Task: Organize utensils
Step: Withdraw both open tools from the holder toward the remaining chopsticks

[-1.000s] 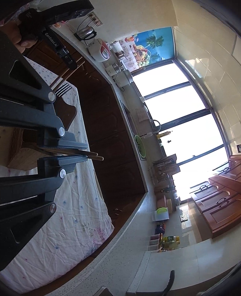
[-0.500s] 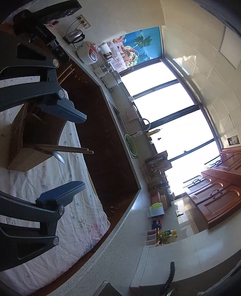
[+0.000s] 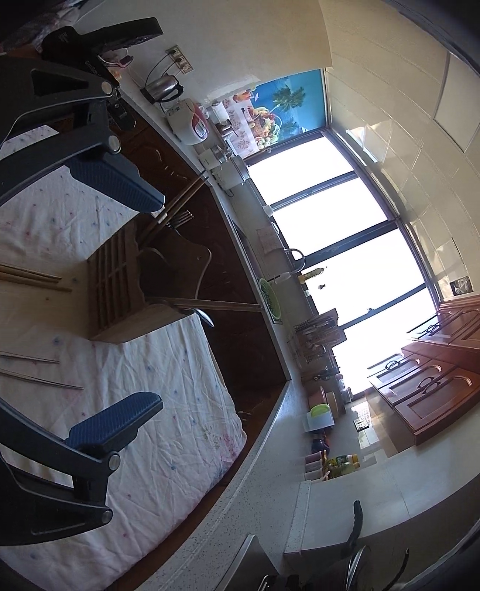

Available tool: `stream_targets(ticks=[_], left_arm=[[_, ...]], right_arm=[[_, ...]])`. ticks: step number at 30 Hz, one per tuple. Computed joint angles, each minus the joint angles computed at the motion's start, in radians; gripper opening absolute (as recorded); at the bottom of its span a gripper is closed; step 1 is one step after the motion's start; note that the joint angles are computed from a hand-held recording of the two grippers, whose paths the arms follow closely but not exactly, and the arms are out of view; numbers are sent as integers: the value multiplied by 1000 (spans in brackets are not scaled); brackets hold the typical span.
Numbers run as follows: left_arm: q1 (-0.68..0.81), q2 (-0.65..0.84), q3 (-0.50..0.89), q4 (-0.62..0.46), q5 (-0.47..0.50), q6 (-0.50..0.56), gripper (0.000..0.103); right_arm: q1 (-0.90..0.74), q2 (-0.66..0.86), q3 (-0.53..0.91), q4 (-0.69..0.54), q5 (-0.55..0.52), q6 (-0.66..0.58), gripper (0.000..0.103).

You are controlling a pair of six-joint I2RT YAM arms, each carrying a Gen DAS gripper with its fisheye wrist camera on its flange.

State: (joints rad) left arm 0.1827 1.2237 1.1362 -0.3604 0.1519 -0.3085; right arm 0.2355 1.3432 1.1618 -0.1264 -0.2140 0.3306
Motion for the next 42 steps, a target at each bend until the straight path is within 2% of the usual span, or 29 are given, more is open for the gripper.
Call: stream_targets(ticks=[5, 11, 22, 26, 34, 40, 42], left_arm=[[10, -107, -98, -41, 26, 15, 96], [0, -190, -191, -83, 6, 35, 96], [-70, -201, -262, -138, -32, 35, 96], [-139, -134, -234, -178, -65, 63, 96], [-324, 116, -97, -225, -184, 97, 95], [-396, 297, 12, -239, -271, 115, 85], [-388, 298, 5, -222, -274, 117, 84]], right_arm=[[11, -136, -130, -21, 12, -7, 100], [30, -253, -245, -60, 42, -21, 100], [10, -324, -381, -98, 45, -22, 100], [-2, -334, -391, -115, 50, -26, 100], [-58, -342, -390, -133, 26, -19, 100], [-92, -339, -381, -152, 7, -17, 100], [-99, -336, -374, -159, 3, -17, 100]])
